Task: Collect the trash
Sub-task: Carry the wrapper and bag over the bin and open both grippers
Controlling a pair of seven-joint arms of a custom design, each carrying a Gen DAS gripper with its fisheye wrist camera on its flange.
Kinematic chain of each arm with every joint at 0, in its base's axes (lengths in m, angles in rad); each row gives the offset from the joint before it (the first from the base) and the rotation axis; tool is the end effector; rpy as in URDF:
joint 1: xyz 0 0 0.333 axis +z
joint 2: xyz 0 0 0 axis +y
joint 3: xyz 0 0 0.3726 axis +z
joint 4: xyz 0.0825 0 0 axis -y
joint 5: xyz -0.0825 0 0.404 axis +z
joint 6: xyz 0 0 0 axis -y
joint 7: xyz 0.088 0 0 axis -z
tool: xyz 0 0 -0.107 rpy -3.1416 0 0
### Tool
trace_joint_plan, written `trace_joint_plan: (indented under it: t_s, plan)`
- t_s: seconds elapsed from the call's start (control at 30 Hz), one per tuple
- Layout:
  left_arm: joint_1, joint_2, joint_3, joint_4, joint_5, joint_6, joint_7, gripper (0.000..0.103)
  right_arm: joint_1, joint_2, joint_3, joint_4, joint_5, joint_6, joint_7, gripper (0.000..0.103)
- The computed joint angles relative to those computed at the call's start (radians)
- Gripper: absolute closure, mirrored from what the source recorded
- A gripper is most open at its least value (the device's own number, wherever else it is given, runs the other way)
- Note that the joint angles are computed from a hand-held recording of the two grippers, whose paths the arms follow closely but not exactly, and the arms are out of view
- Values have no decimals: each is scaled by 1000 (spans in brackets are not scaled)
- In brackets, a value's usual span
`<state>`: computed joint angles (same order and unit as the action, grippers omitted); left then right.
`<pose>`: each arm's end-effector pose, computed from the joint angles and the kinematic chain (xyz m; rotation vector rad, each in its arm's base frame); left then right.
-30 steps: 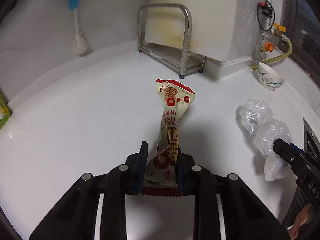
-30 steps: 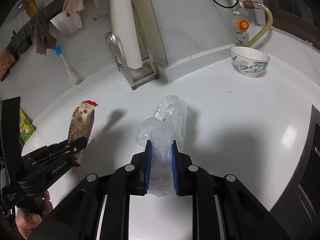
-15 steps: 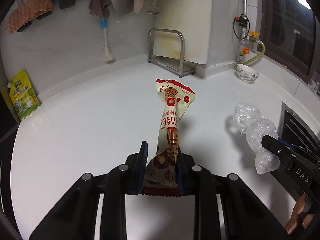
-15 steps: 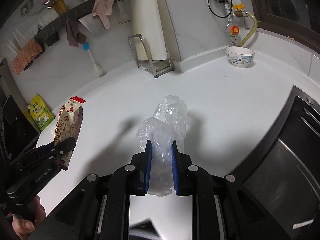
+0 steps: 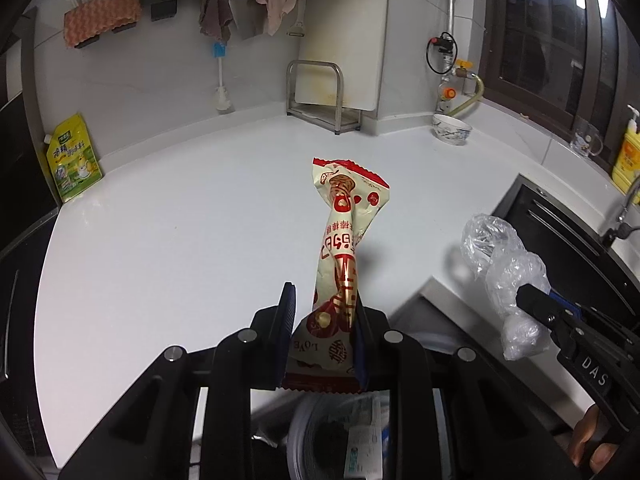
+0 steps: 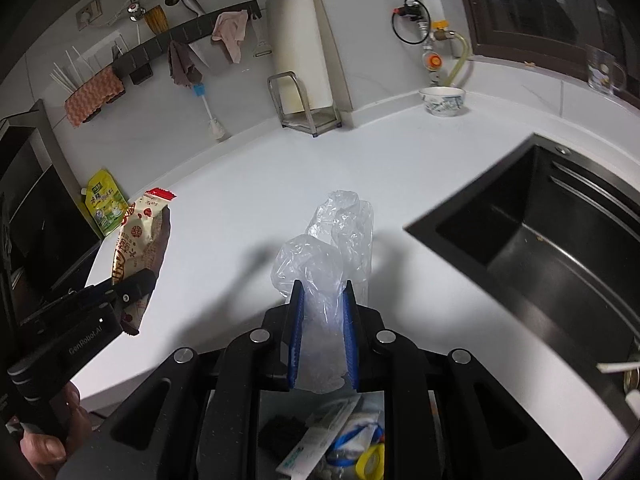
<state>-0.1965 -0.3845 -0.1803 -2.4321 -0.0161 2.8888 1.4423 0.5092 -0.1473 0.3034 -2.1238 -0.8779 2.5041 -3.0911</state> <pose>0.4366 -0.1837 0.5883 -1.5401 1.9858 -0.9212 0.3755 0.4174 0.5754 -1.4793 1.8247 -0.5813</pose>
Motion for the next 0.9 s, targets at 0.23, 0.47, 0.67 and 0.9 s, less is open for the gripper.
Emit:
trace_joint_plan:
  t_s: [0.23,0.47,0.67,0.9]
  plan:
    - [-94,-126,55,-112,-74,-4,74,78,22,-89,59,-89,-5,-52,109,85]
    - [-142,-187,53,-195,-104,-13,114,78,31,-139,112,-155,22,-76,178,85]
    - [-161,-194,33,-239,-103,-21,128,78,52,-129,129,-172,42,-88,176,85]
    - [-149,-168,8,-247,-90,-35,102,77,60,-103,118,-182,56,-56,175,85]
